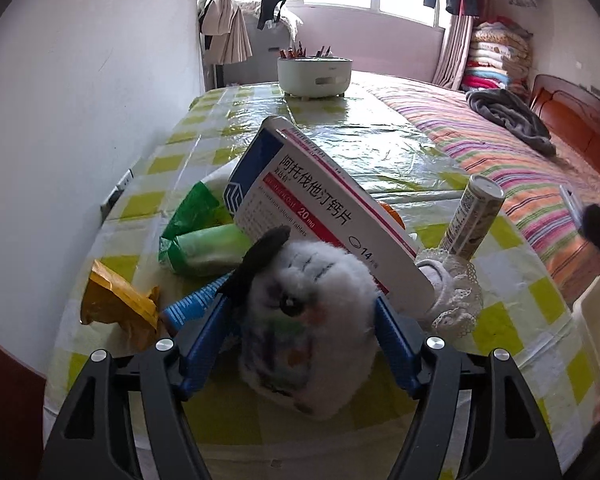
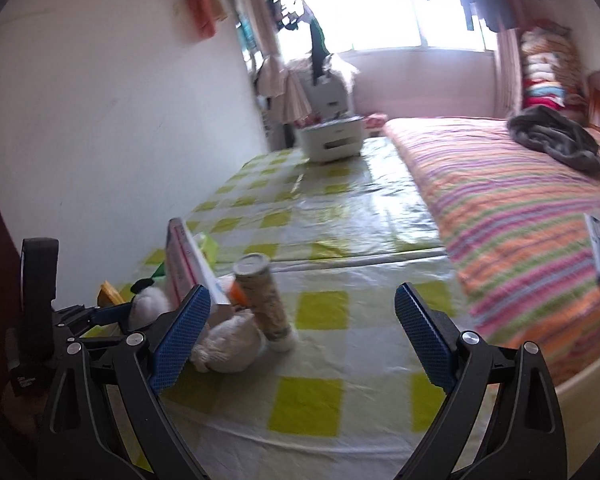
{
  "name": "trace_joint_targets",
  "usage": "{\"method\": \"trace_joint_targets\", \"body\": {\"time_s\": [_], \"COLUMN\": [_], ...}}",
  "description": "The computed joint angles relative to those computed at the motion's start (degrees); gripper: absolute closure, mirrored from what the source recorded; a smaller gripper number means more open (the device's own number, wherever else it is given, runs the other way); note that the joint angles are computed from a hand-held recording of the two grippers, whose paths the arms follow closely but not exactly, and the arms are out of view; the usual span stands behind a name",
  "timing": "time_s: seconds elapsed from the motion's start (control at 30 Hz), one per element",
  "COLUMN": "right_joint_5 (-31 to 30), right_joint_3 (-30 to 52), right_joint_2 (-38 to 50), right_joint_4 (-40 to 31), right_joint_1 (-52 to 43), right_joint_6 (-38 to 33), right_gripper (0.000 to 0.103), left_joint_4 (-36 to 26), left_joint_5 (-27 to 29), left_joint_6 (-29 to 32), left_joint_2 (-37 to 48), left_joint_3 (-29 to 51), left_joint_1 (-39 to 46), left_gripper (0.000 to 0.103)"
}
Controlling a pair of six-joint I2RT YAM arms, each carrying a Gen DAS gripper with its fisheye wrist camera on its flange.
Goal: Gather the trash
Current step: 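Grasp the white plush toy with the left tool while the right tool grasps the cylindrical can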
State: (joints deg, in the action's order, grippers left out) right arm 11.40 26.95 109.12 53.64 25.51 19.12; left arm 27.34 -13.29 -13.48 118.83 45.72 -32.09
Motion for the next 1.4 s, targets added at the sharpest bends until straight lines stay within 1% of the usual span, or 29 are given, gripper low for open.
{"method": "trace_joint_targets", "body": {"time_s": [0.1, 0.17, 0.33, 0.47, 0.53, 0.6, 0.67, 0.73, 0.77, 0.93, 1.03, 1.1, 1.2, 1.27, 1.4], "right_joint_5": [-0.1, 0.1, -2.5, -6.4, -7.4, -8.1, -9.1, -9.1, -8.9, -10.8, -11.5, -11.7, -12.2, -12.0, -12.0], "right_joint_3": [5.8, 9.2, 15.1, 20.3, 21.6, 23.6, 25.2, 25.4, 25.3, 25.3, 25.1, 24.9, 23.5, 22.3, 20.1], "right_joint_2": [2.8, 5.0, 9.1, 12.3, 13.4, 14.5, 15.6, 16.3, 16.3, 16.6, 16.6, 16.5, 15.7, 14.9, 13.6], "right_joint_4": [-4.5, -6.7, -10.3, -14.3, -15.2, -17.2, -18.6, -17.7, -17.4, -16.1, -15.7, -15.1, -13.6, -12.3, -9.8], "right_joint_1": [1.0, 1.4, 0.8, -0.7, -0.8, -0.8, -0.7, -0.4, -0.3, -1.2, -1.6, -1.8, -2.1, -2.1, -2.5], "right_joint_6": [-1.2, -1.6, -2.5, -2.6, -2.7, -3.4, -3.7, -4.1, -4.3, -4.2, -3.9, -3.9, -3.4, -3.3, -2.8], "right_gripper": [0.011, 0.011, 0.011, 0.012, 0.022, 0.05, 0.059, 0.062, 0.068, 0.068, 0.068, 0.069, 0.069, 0.069, 0.07], "left_joint_4": [0.3, 0.5, 0.2, -0.5, -0.3, 0.0, 0.4, 0.9, 1.0, 1.4, 1.9, 2.1, 2.3, 2.6, 2.9], "left_joint_5": [-0.5, -1.2, -2.8, -5.2, -5.9, -6.0, -6.2, -6.7, -6.9, -7.6, -7.8, -8.1, -8.7, -8.9, -9.7], "left_joint_6": [0.5, 0.8, 0.9, 1.3, 1.6, 1.4, 1.3, 1.5, 1.5, 1.3, 0.9, 0.4, -0.3, -0.4, -1.1], "left_joint_2": [0.1, 0.2, 1.2, 2.6, 3.1, 3.4, 3.8, 4.1, 4.3, 5.0, 5.1, 5.2, 5.5, 5.7, 6.2], "left_joint_3": [-0.1, 0.0, 1.0, 2.7, 3.1, 3.4, 3.6, 3.7, 3.8, 4.4, 4.3, 4.3, 4.5, 4.7, 5.1], "left_joint_1": [-0.3, -1.0, -2.1, -3.3, -3.6, -3.6, -3.7, -4.0, -4.1, -4.3, -4.4, -4.5, -4.7, -4.7, -5.3], "left_gripper": [0.036, 0.039, 0.041, 0.041, 0.041, 0.041, 0.043, 0.047, 0.047, 0.048, 0.051, 0.052, 0.054, 0.057, 0.06]}}
